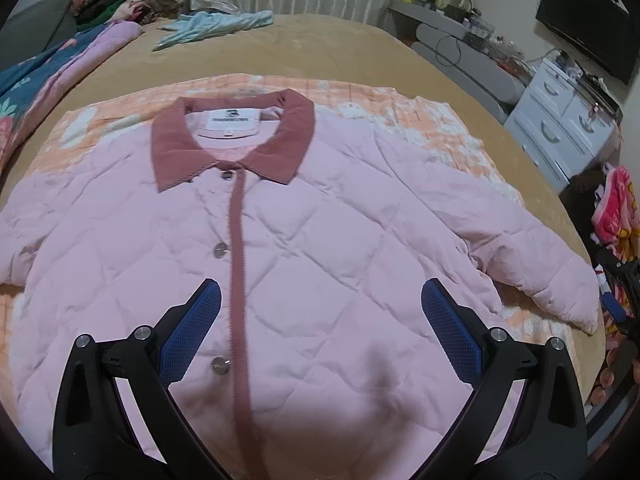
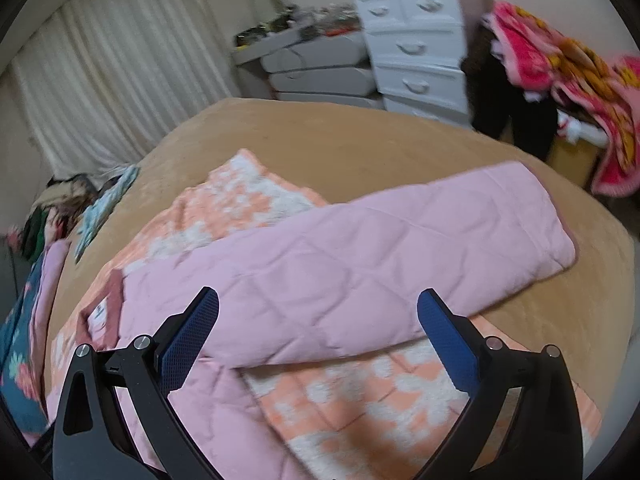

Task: Fold large clothes
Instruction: 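Move the right tool to the jacket sleeve cuff and grasp it, then lift the gripped sleeve cuff up off the bed with the right tool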

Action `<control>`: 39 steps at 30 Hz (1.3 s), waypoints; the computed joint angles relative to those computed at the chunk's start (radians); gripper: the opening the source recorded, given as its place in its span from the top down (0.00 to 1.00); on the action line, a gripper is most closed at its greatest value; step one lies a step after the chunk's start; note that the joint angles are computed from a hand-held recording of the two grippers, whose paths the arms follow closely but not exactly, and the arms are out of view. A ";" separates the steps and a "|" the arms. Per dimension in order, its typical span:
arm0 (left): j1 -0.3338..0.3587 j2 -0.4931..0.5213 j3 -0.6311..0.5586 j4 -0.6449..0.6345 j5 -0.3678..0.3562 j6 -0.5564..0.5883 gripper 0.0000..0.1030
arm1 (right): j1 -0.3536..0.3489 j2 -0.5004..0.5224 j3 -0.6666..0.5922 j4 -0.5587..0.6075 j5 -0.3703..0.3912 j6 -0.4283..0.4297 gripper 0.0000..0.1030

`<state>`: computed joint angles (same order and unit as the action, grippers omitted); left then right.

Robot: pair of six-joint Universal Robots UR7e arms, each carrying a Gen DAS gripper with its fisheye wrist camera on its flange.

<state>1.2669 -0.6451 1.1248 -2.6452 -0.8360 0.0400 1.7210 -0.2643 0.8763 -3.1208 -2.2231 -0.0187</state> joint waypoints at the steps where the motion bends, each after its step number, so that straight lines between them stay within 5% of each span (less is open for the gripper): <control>1: -0.001 0.009 -0.011 0.006 0.003 0.003 0.09 | -0.006 0.000 -0.001 0.000 -0.005 0.016 0.04; 19: 0.028 0.155 -0.228 0.185 0.035 -0.035 0.09 | -0.131 -0.009 0.015 0.081 -0.022 0.433 0.04; 27: 0.036 0.165 -0.266 0.212 0.040 -0.035 0.09 | -0.158 0.060 -0.121 0.081 -0.045 0.421 0.04; 31: 0.040 0.163 -0.276 0.215 0.022 -0.021 0.09 | -0.186 0.070 -0.137 -0.007 0.027 0.381 0.06; 32: 0.041 0.161 -0.276 0.211 0.019 -0.013 0.09 | -0.191 0.065 -0.126 -0.033 0.041 0.372 0.10; 36: 0.041 0.156 -0.275 0.183 0.020 0.013 0.09 | -0.212 0.032 -0.060 -0.138 0.123 0.343 0.63; 39: 0.040 0.133 -0.245 0.147 0.004 0.009 0.09 | -0.219 -0.002 0.001 -0.213 0.210 0.306 0.78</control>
<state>1.3068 -0.5122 0.8800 -2.4981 -0.8319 0.0488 1.5025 -0.2667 0.8771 -3.3341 -2.0132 0.2875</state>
